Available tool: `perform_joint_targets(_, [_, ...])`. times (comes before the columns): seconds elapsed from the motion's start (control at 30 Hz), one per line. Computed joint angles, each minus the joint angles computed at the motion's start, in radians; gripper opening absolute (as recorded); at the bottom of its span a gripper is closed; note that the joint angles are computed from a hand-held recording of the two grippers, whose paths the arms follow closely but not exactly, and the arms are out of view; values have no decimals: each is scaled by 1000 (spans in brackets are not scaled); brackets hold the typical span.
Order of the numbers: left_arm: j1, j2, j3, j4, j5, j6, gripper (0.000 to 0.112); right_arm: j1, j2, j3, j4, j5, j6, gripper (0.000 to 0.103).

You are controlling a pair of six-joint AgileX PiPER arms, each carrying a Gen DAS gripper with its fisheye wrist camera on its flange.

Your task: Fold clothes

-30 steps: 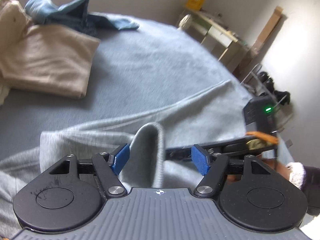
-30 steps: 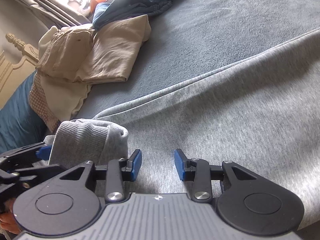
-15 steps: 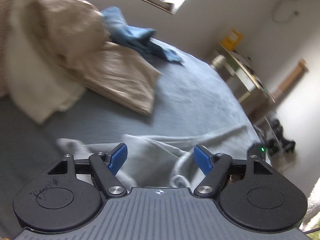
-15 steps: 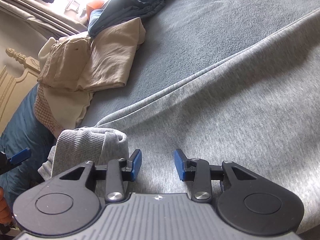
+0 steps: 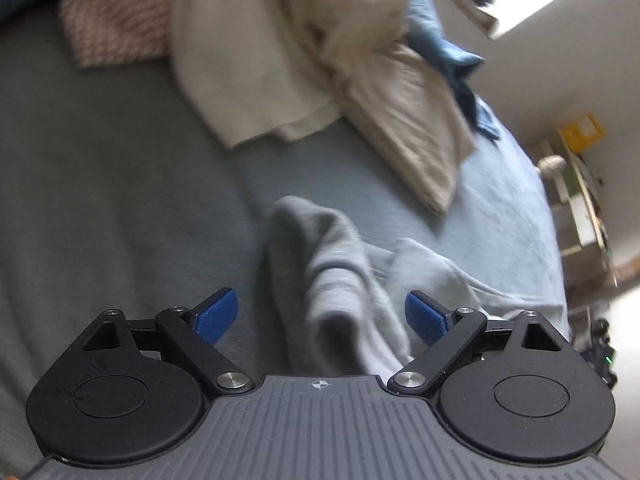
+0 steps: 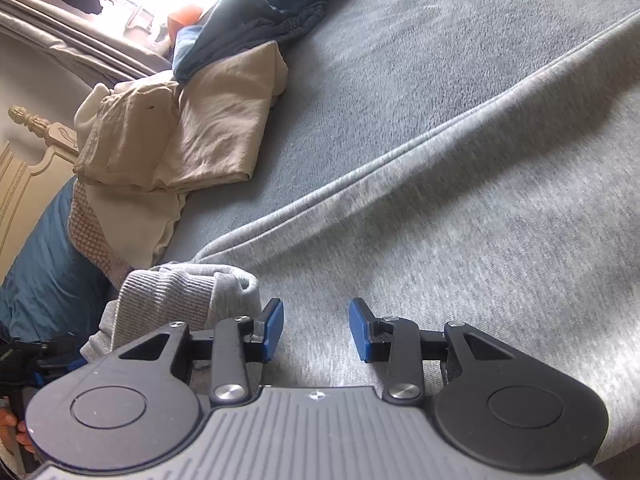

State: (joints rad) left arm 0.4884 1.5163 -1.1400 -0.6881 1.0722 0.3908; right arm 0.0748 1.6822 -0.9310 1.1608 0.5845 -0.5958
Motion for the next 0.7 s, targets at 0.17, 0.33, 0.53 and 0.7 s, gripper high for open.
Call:
perform_joint_targets(0.17, [-3,16,32,-13,-18,-12,55,-58,-22,41,240,54,-184,39])
perform_joint_targets(0.33, [-32,3,41,-18,-46,-6,23,-64,-20,31,332,85,-250,42])
perform_joint_targets(0.53, [-50,-40,-21,-121,40,80,13,-48,-27,-22,302,91,-284,43])
perform_joint_targets(0.7, [-128,-15,-97,-169,103,66,13,-33,9,-121,213,136,-314,43])
